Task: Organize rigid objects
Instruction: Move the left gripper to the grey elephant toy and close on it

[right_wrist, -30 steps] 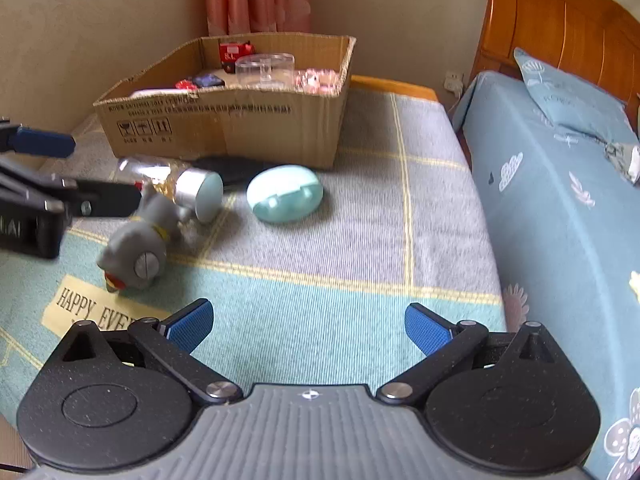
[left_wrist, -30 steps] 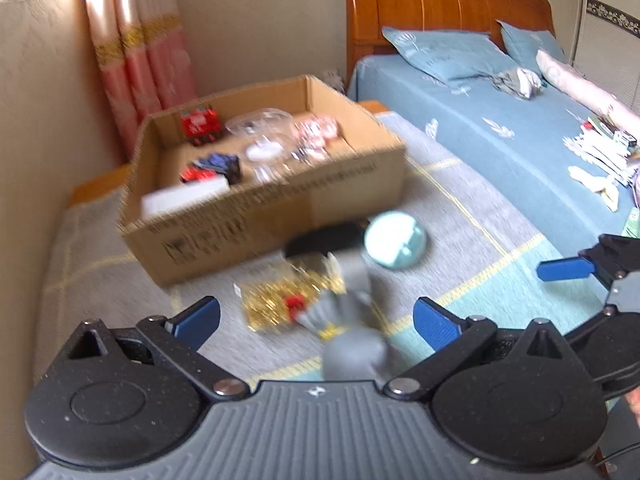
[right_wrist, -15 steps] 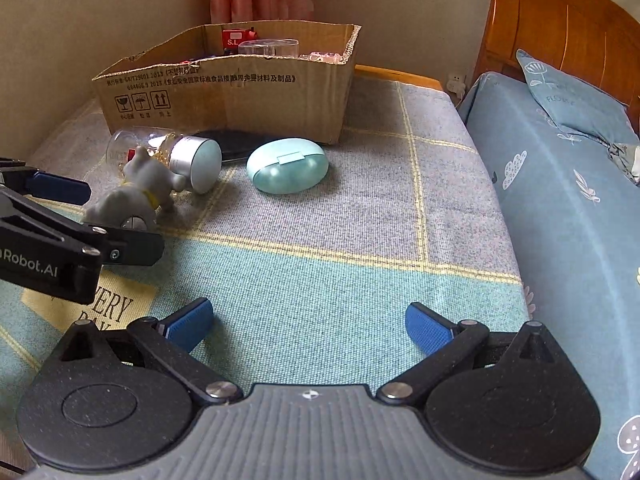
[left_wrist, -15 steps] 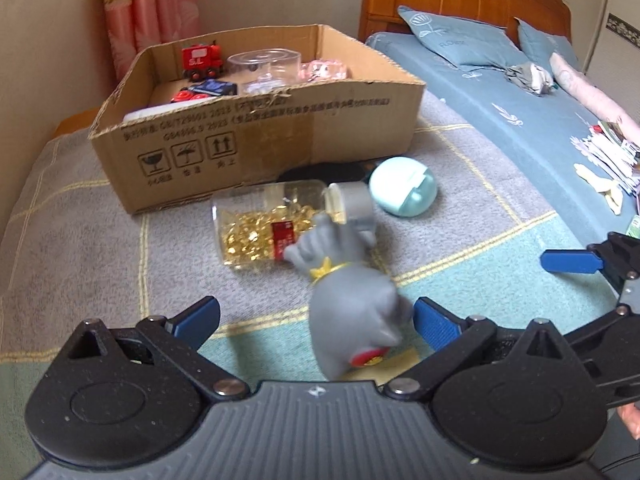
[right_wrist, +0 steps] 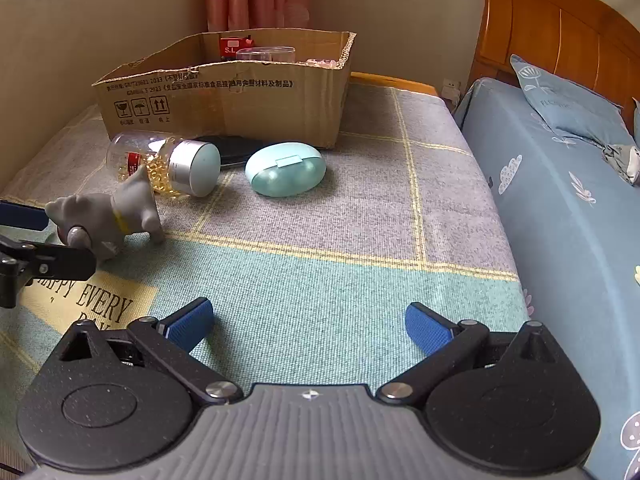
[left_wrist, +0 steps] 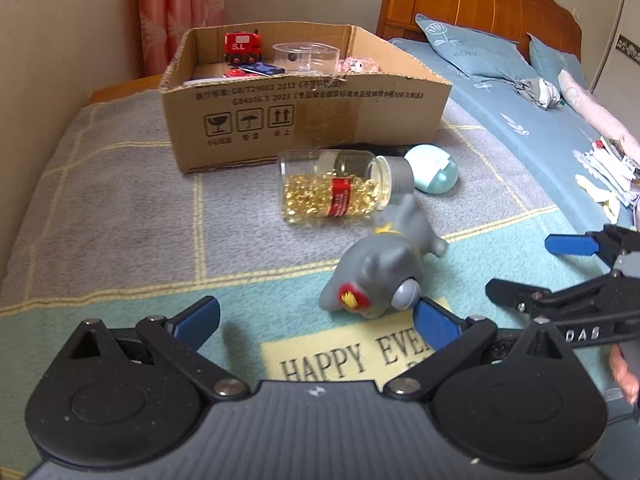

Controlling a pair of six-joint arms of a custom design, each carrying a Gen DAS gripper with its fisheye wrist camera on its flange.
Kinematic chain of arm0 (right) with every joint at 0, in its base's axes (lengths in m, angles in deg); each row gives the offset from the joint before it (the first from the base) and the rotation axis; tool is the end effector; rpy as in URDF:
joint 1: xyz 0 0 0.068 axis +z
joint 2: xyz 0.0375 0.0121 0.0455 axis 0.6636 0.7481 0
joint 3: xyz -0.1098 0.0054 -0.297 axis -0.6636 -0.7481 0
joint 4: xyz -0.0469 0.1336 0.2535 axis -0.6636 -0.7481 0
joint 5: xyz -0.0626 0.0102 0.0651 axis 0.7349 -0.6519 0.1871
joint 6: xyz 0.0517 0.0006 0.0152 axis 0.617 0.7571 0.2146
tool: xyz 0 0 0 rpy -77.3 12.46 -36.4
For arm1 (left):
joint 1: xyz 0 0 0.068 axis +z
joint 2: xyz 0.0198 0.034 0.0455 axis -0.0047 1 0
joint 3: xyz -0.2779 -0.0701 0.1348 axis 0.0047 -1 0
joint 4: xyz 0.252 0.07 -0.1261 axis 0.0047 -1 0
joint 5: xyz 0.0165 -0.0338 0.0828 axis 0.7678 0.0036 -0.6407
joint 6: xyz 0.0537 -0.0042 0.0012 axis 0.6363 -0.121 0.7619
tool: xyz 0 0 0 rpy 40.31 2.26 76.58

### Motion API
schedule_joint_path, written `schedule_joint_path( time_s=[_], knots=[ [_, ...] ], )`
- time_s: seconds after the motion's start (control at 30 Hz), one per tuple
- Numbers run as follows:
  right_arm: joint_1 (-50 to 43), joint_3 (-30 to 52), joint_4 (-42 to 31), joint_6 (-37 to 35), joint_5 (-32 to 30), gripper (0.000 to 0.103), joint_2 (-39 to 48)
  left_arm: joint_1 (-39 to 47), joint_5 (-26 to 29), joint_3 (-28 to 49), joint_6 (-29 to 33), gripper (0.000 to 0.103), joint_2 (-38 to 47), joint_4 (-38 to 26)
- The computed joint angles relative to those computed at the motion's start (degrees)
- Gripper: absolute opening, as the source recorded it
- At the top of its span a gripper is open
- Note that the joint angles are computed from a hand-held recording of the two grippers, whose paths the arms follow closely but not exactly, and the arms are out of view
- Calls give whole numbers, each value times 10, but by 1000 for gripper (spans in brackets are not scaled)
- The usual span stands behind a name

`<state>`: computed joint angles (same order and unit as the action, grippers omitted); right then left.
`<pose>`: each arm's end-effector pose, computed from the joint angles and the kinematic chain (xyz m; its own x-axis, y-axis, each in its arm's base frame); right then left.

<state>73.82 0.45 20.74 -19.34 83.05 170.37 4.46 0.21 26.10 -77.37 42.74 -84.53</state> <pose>0.2503 0.1538 0.1109 -0.6676 -0.3296 -0.6676 -0.4248 0.9050 -0.0220 0.1813 0.0105 0.1233 -0.7746 -0.0520 -0.6303 0.0076 0.9958 -0.0915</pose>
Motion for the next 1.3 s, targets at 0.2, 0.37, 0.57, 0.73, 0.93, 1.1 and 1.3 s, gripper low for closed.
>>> schedule_joint_path(
  time_s=[0.2, 0.37, 0.57, 0.73, 0.93, 1.1, 1.3],
  knots=[
    [0, -4, 6, 2, 2, 103, 0, 19, -48, -9, 31, 102, -25, -11],
    [1, -6, 11, 2, 3, 103, 0, 21, -43, -19, 47, 102, -51, -30],
    [1, -8, 14, 1, 2, 103, 0, -34, -22, -26, 27, 102, -60, -48],
    [-3, -19, 36, -9, -6, 103, 0, -118, -87, -33, -25, 102, -4, 18],
    [-17, -32, 61, -39, -33, 103, 0, -143, -106, -12, -57, 102, 33, 38],
    [-25, -38, 68, -54, -47, 103, -2, -155, -119, 5, -81, 86, 52, 45],
    [-28, -41, 70, -61, -55, 103, -5, -152, -135, 20, -78, 74, 50, 15]
  ],
)
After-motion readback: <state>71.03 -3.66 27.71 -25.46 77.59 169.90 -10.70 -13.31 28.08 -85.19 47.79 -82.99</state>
